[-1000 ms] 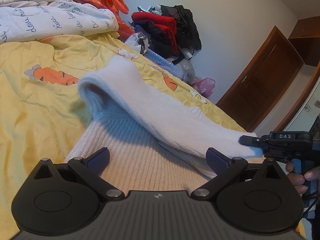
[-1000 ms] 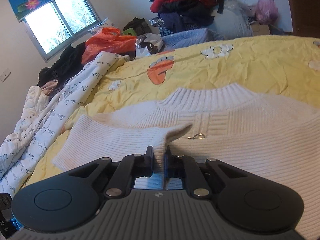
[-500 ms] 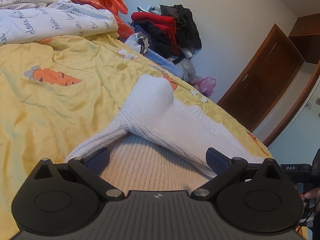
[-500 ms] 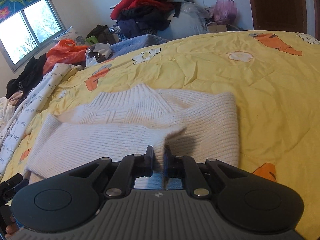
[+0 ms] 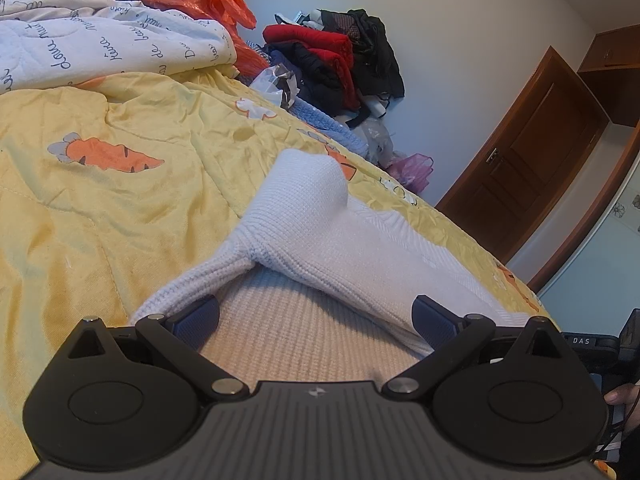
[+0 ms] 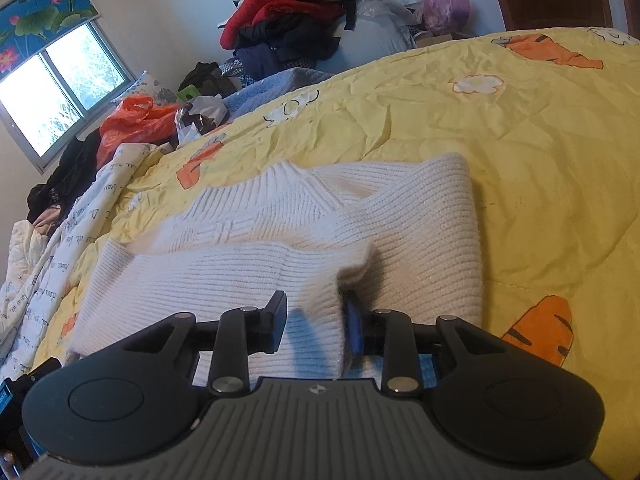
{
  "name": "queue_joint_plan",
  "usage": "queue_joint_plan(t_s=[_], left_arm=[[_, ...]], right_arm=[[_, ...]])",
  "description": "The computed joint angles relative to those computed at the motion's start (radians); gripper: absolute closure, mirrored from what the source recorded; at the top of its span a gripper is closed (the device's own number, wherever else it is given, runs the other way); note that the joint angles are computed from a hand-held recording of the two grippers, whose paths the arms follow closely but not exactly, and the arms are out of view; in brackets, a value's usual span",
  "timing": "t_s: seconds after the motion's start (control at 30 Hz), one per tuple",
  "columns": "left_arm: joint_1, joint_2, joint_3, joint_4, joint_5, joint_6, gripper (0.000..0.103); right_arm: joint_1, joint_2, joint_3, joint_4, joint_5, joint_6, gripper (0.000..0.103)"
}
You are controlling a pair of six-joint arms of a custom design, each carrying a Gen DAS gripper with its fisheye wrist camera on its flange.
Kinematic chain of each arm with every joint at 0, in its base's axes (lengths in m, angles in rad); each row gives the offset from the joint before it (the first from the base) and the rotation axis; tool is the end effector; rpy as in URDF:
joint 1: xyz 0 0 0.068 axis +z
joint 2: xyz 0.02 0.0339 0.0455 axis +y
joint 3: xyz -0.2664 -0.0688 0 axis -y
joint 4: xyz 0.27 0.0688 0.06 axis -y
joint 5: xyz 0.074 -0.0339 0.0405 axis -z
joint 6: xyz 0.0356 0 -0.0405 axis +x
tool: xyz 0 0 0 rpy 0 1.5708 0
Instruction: Fold small clothes
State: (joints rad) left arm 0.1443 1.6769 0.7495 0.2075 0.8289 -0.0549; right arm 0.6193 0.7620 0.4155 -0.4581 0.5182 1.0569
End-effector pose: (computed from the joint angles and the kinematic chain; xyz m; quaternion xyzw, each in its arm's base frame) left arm 0.3322 0.0218 0.1337 0.0825 0.8461 -0.3495 0.3938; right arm 0.1522 0.0868 0.1865 0.2881 0.8544 0.1096 0.4183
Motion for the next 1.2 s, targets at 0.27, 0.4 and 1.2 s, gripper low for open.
queue_joint_plan(t_s=[0.27, 0.4, 1.2], left_arm=[[0.000, 0.000, 0.000, 0.000, 0.000, 0.000, 0.000], [0.000, 0.001, 0.000, 0.001, 0.000, -0.001, 0.000], [-0.002, 0.000, -0.002, 0.003, -0.002, 0.000, 0.000]], right_arm=[[0.160, 0.225, 0.189, -0.148, 0.276, -0.152, 0.093], [0.149, 0.254, 0.169, -0.143, 0.271, -0.131, 0.093], [0.188, 0.204, 0.110, -0.183, 0.355, 0.054, 0.079]])
